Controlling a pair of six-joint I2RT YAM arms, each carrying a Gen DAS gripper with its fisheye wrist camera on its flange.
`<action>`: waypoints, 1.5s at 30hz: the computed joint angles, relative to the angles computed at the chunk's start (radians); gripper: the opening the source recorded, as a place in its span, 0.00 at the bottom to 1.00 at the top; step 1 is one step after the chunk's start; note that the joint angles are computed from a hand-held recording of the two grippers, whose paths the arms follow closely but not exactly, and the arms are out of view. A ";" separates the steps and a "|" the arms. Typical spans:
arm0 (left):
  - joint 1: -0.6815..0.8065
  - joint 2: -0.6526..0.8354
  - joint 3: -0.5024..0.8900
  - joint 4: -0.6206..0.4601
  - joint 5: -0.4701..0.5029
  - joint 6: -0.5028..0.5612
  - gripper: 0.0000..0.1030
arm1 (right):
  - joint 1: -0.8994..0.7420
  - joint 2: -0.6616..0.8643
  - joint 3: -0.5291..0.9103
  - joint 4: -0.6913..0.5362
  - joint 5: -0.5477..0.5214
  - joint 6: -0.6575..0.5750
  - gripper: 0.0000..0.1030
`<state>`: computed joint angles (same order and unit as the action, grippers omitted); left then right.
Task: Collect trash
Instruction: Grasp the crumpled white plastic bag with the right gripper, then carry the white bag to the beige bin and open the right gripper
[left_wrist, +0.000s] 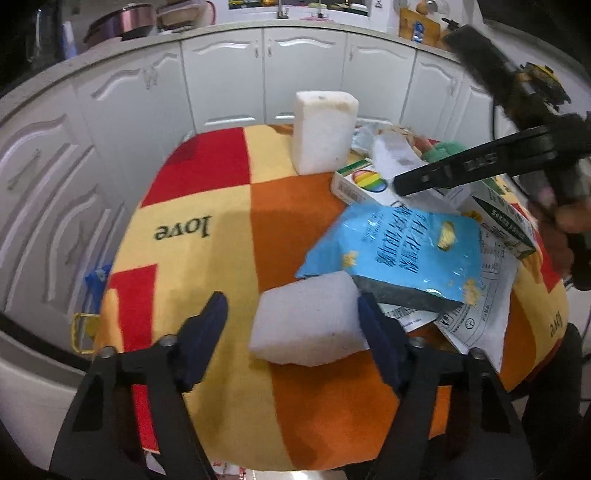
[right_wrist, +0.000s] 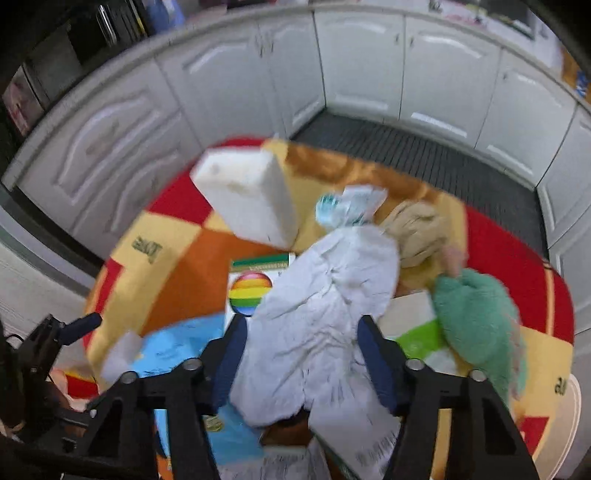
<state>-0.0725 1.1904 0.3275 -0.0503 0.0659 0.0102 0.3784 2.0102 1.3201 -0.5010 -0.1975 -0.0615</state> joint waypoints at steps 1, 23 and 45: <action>0.006 0.005 0.001 0.003 0.018 0.006 0.52 | -0.001 0.012 0.002 0.006 -0.020 0.002 0.35; 0.253 -0.178 0.039 -0.215 0.214 0.042 0.21 | -0.032 -0.155 -0.109 0.049 -0.082 0.047 0.74; 0.097 -0.310 0.192 -0.386 0.206 -0.079 0.21 | -0.221 -0.500 -0.307 0.112 -0.313 0.060 0.12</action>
